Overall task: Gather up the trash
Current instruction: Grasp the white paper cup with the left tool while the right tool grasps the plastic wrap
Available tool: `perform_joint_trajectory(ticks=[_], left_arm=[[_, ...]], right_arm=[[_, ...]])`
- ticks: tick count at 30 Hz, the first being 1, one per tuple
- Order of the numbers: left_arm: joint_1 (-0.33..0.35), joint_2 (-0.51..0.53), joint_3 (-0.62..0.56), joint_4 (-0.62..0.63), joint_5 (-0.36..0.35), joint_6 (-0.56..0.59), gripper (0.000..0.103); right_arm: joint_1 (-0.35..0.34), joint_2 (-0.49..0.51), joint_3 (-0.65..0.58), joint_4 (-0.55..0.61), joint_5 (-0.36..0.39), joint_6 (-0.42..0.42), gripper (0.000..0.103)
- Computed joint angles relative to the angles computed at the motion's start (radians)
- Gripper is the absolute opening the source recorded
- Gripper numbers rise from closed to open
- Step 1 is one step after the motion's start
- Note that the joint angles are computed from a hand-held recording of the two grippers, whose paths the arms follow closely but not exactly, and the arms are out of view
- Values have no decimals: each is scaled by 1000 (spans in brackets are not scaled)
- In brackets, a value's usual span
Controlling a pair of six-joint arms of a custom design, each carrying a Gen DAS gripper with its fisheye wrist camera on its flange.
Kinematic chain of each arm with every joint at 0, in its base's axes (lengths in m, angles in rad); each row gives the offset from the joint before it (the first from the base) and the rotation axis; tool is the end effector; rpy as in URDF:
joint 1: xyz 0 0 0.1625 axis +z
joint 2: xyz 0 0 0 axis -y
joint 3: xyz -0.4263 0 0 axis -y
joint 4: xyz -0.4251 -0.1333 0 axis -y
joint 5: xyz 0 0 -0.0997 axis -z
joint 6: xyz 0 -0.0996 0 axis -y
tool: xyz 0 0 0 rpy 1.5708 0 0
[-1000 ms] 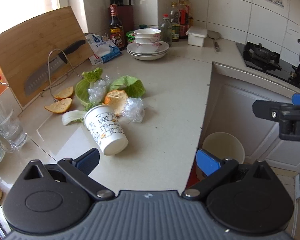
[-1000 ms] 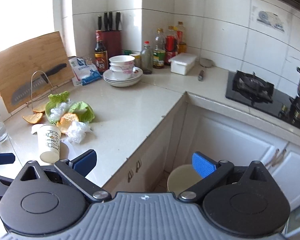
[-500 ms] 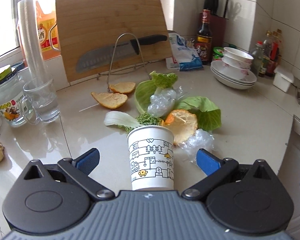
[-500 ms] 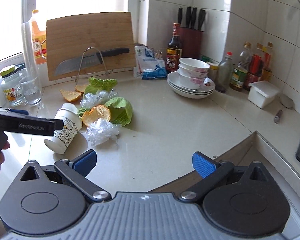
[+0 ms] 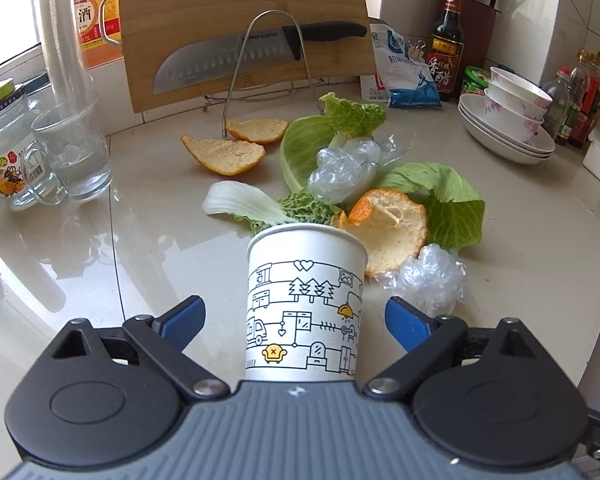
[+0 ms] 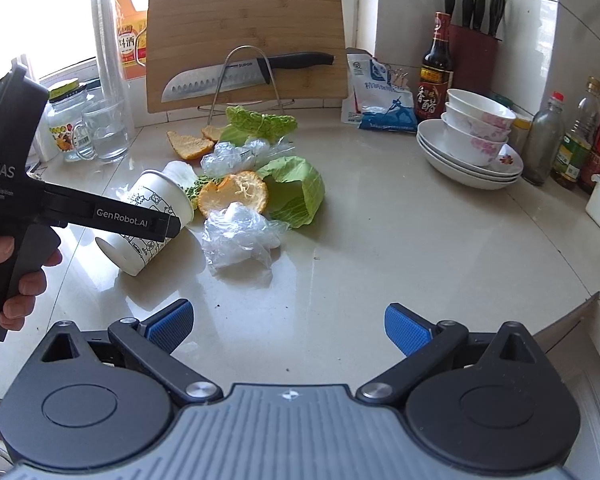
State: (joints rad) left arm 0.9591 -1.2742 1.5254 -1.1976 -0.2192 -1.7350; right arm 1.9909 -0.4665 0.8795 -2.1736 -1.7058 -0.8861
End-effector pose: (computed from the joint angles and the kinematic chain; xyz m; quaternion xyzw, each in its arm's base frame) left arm -0.1585 -0.6273 0.3887 -0.2328 0.7308 -0.4561 0.4514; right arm 0.4711 -0.7606 0.1055 0.5985 -0.7927 0.0765 0.0872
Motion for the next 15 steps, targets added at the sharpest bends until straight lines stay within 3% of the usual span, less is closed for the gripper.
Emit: perform_joint_trajectory(ticks=[3,7,9,15], left_arm=[[3,-8,15,-78,-12,83,86],[8,-32,58,-233,-33,206,61],[7,-47,82,-290,-28,238,61],[-6,-63,62,-173,-23,141,61]], right_arm=[[4,41,-42,33,3,-15,103],[8,88,-96,73,10,-35,103],[12,115,-128,91,9,-49,103],[22,198,-239,151,20,-74,103]])
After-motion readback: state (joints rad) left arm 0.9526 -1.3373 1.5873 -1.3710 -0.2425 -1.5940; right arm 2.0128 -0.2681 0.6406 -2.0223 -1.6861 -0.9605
